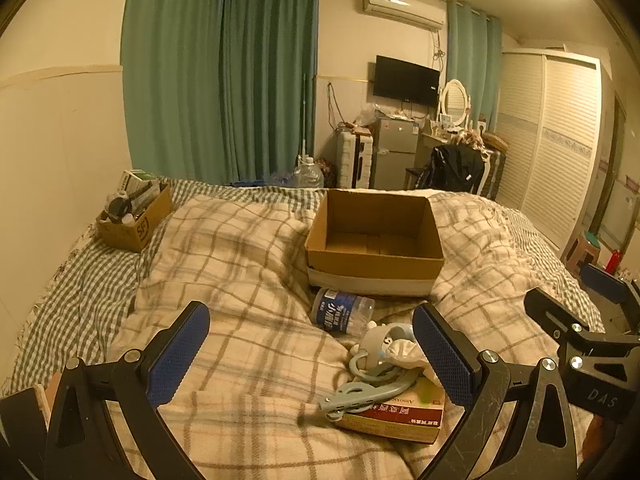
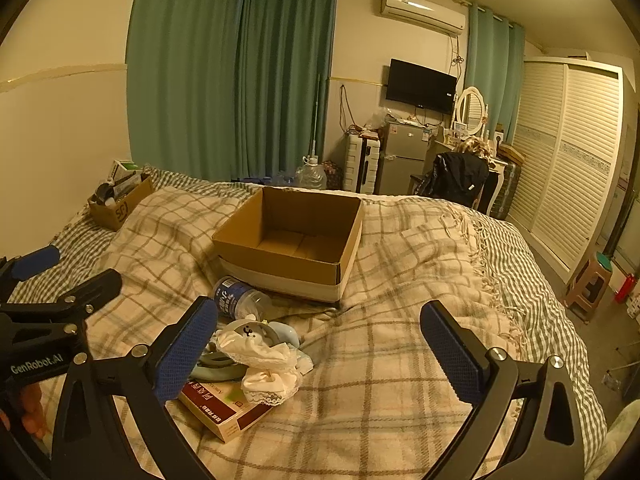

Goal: Organize objects

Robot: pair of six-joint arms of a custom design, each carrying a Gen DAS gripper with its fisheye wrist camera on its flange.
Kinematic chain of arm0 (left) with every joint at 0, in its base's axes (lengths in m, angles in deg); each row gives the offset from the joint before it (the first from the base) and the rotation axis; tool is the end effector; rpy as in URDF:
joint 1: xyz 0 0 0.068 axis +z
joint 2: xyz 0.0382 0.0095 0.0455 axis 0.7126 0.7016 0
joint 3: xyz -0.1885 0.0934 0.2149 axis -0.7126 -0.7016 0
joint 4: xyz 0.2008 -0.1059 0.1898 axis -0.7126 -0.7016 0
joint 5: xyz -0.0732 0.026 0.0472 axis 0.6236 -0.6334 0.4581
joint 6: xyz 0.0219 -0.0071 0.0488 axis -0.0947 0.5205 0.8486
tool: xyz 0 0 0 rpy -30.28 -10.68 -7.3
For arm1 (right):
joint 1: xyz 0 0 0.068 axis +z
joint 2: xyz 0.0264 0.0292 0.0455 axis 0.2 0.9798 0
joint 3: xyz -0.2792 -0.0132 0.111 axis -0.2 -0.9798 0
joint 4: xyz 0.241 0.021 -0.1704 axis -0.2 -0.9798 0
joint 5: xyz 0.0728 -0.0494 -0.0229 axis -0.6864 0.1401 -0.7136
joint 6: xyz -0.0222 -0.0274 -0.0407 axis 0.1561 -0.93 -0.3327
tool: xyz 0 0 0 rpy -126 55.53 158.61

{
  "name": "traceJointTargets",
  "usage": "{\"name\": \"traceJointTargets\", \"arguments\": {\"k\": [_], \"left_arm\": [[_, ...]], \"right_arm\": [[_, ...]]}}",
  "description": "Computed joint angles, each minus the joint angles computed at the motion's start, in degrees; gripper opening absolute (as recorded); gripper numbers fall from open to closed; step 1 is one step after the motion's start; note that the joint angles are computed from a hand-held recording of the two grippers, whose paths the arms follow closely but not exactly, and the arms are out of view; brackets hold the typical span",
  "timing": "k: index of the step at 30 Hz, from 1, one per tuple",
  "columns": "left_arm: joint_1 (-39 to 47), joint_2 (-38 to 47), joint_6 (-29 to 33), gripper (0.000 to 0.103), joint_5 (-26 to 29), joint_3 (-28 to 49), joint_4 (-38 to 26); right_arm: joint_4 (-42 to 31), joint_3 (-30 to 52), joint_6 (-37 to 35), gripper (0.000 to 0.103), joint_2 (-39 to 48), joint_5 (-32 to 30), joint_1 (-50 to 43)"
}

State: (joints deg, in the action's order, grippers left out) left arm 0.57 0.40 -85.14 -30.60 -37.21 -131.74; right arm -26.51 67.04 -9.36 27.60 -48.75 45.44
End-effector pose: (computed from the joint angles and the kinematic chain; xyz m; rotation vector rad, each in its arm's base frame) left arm 0.1392 -0.1013 0.2709 -0.3360 2.1047 0.1448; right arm 0.1798 0.1114 0.2964 -0.4430 2.0619 0.1411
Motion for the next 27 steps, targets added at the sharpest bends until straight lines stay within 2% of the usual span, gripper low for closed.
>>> {"name": "traceJointTargets", "arguments": {"k": [4, 8, 12, 14, 18, 23, 24, 27], "left_arm": [[1.77, 0.75, 0.08, 0.103, 0.89, -0.29, -0.22], [5.1, 4.68, 1.02, 0.103, 4.71, -1.48, 1.63], [8.81, 11.25, 3.92, 0.103, 11.34, -3.48, 7.03], [9.29, 13.18, 5.5, 0.103, 13.78, -4.8, 9.89], [8.65, 18.57, 9.05, 0.103, 16.27, -6.03, 15.43], [9.69, 26.12, 17.05, 0.103, 20.35, -5.16, 22.33], [10.52, 27.1, 18.87, 0.103, 22.12, -5.4, 24.78], [14.07, 29.19, 21.42, 0.103, 28.99, -4.74, 27.01]], "right_arm": [[-0.3, 0.15, -1.05, 0.099, 0.29, -0.36, -0.55], [0.17, -1.03, -2.25, 0.099, 0.52, -1.84, -2.03], [1.28, -1.82, -2.82, 0.099, 3.76, -5.78, -5.93], [1.47, -1.91, -3.32, 0.099, 5.56, -10.28, -8.56], [3.2, -2.44, -2.94, 0.099, 9.22, -13.29, -10.83], [4.29, -2.12, -2.65, 0.099, 14.22, -17.42, -13.08], [4.3, -1.99, -2.8, 0.099, 14.74, -18.63, -13.53], [4.65, -1.97, -3.05, 0.099, 15.42, -19.55, -13.63]]}}
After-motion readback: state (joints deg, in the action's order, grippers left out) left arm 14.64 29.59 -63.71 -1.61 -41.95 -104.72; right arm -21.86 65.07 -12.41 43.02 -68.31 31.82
